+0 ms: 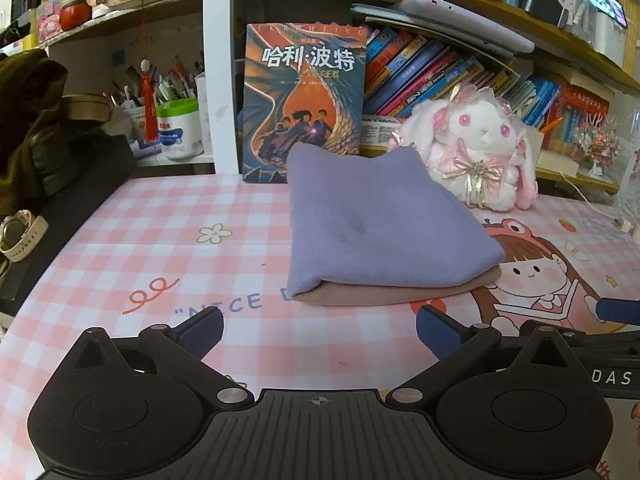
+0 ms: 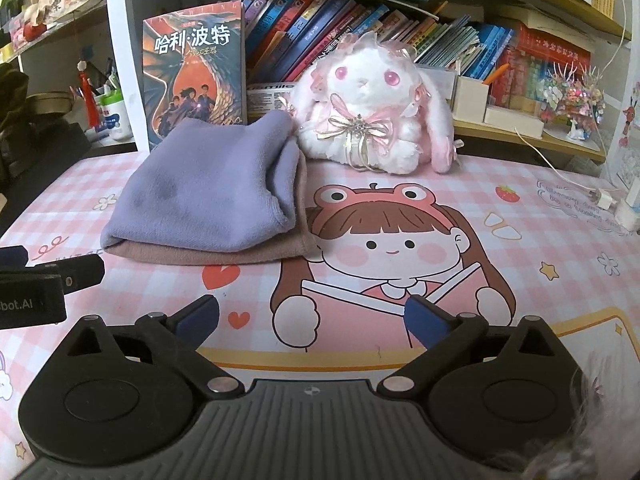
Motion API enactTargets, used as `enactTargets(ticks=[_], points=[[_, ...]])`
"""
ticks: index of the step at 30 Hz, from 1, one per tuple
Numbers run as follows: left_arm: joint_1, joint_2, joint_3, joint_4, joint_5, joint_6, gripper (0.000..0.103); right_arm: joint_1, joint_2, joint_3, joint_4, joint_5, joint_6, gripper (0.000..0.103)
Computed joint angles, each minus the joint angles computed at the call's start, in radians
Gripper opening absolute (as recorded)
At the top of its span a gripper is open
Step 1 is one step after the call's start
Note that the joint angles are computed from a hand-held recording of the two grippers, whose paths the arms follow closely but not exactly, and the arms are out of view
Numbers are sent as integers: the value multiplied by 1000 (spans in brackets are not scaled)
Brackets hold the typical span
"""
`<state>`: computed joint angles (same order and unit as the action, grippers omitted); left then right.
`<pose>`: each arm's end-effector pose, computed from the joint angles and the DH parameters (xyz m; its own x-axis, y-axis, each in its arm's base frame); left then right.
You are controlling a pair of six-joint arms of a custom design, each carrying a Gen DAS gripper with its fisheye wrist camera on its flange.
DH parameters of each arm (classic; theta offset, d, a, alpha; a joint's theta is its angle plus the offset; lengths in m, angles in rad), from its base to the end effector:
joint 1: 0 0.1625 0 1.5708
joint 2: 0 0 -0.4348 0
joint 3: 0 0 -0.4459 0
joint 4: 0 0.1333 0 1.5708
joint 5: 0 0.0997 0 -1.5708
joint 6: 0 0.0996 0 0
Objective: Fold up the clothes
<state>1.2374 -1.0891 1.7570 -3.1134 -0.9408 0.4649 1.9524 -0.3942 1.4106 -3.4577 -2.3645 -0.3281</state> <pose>-0.0402 -0.7027 0.2966 -0.7207 0.1262 -0.6817 0.5962 0.6146 -0.5165 0.3385 -0.6764 -0.0184 -0.7309 0.0390 0.6814 -0.5023 0.6451 -0.5758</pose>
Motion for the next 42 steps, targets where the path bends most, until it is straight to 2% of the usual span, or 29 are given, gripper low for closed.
enactTargets(ticks=[42], points=[[3,7,-10,24,3,-12,103,3,5,-10,9,-13,2,100]])
